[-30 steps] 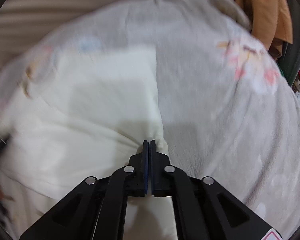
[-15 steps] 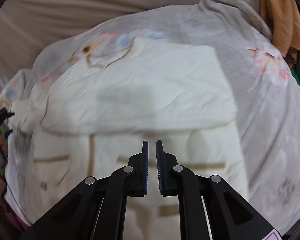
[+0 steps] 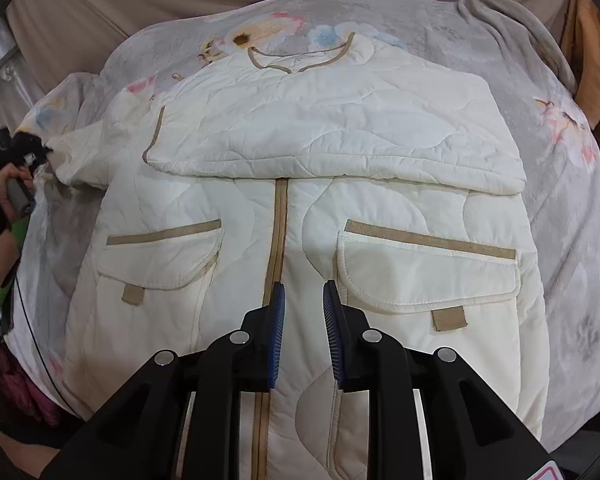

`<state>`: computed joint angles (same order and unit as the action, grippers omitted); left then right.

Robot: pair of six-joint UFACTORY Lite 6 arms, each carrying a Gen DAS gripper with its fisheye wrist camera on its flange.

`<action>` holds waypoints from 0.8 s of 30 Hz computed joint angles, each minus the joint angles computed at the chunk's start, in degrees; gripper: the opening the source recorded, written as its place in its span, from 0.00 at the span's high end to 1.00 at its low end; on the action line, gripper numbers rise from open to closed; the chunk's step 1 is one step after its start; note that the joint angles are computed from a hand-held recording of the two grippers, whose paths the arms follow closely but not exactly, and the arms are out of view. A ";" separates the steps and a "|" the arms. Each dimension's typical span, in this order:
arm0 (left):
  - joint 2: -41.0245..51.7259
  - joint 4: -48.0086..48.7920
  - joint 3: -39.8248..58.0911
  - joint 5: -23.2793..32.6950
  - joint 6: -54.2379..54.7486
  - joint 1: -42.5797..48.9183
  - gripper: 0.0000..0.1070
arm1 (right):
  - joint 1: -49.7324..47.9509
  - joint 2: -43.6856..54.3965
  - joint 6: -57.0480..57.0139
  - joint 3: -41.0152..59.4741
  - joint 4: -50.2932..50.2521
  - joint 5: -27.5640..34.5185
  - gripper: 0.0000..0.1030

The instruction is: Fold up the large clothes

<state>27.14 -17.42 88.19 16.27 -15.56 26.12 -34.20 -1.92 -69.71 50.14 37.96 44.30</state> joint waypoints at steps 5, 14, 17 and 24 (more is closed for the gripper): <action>-6.61 12.20 11.92 6.93 -3.46 -19.63 0.96 | 0.19 0.47 -2.02 0.18 3.15 1.46 0.79; 25.00 24.32 48.43 25.10 -19.91 -61.03 0.82 | -10.41 6.44 -10.43 3.89 7.20 6.75 0.73; 29.96 22.52 44.58 24.27 -24.60 -66.65 0.77 | -16.20 11.70 -12.04 8.10 6.81 7.29 0.71; 3.17 31.97 4.79 12.22 -43.76 -64.42 0.54 | -20.11 18.43 -14.85 17.72 8.32 6.97 0.63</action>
<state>30.31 14.54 92.97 28.48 -59.31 -38.29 -54.31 16.51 -84.56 67.86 46.28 51.27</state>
